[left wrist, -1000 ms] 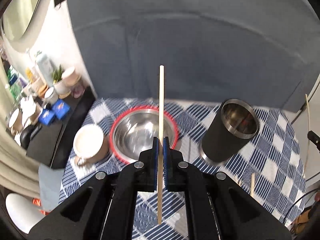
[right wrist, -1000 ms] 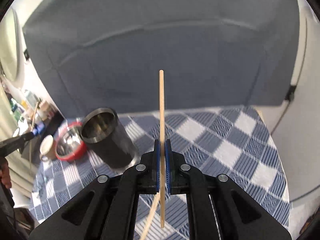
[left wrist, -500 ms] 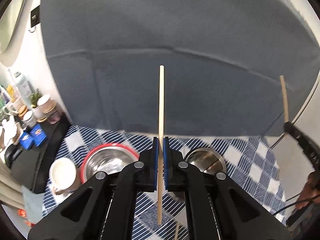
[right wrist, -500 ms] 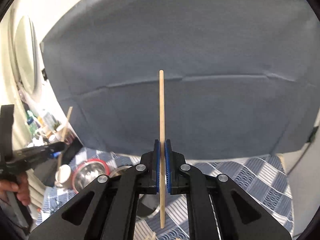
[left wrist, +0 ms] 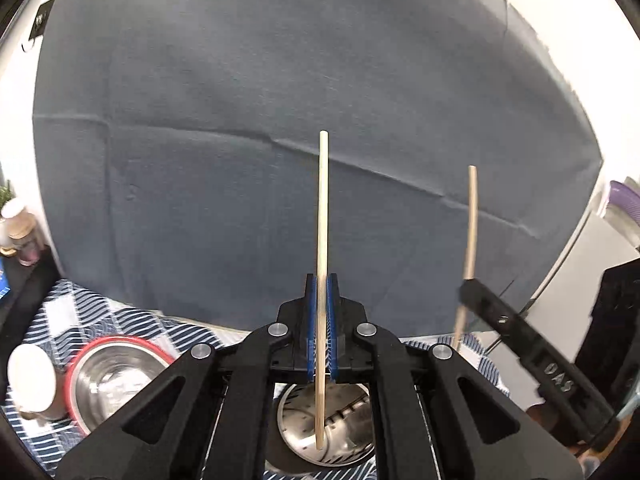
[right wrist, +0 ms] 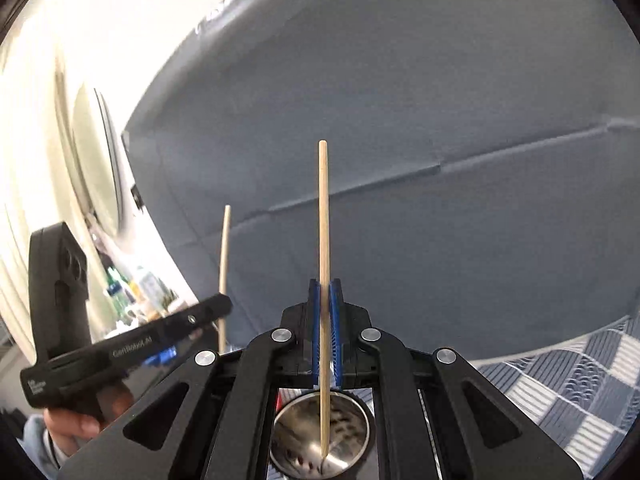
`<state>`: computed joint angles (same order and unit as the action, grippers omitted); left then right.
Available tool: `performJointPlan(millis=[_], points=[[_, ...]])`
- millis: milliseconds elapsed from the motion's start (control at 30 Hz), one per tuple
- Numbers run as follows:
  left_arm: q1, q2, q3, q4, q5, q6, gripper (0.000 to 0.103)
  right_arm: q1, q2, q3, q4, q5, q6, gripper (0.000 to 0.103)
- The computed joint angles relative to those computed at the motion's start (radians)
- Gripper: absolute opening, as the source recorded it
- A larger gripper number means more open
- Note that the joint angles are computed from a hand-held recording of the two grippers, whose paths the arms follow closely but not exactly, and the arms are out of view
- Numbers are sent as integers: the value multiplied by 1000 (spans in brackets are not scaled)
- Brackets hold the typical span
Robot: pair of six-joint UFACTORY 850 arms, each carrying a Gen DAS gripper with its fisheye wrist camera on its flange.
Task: Organize utensils
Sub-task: 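Lift the right tool's stick over the black cup while the left tool carries its stick there, then open the right gripper to drop its stick into the black cup while the left gripper opens too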
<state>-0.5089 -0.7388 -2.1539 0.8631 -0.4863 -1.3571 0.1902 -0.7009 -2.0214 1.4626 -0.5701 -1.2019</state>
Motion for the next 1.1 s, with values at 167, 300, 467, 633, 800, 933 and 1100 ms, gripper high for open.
performJointPlan(millis=[167,300,467,633,800,933,1100], points=[[-14,8,81,288,78,-266,5,0,-38,24,144,-35,-119,5],[-25,12,124,419,75,-405,5,13,-62,33,166,-27,-163,5],[-28,27,198,538,78,-525,5,18,-44,113,224,-30,-255,5],[-34,52,274,642,76,-637,5,22,-17,182,246,-24,-325,5],[-41,62,316,651,72,-650,5,28,2,228,242,-16,-375,5],[-47,79,344,630,67,-632,5,35,20,253,211,17,-377,8],[-41,101,359,591,68,-570,16,31,42,261,196,33,-348,9]])
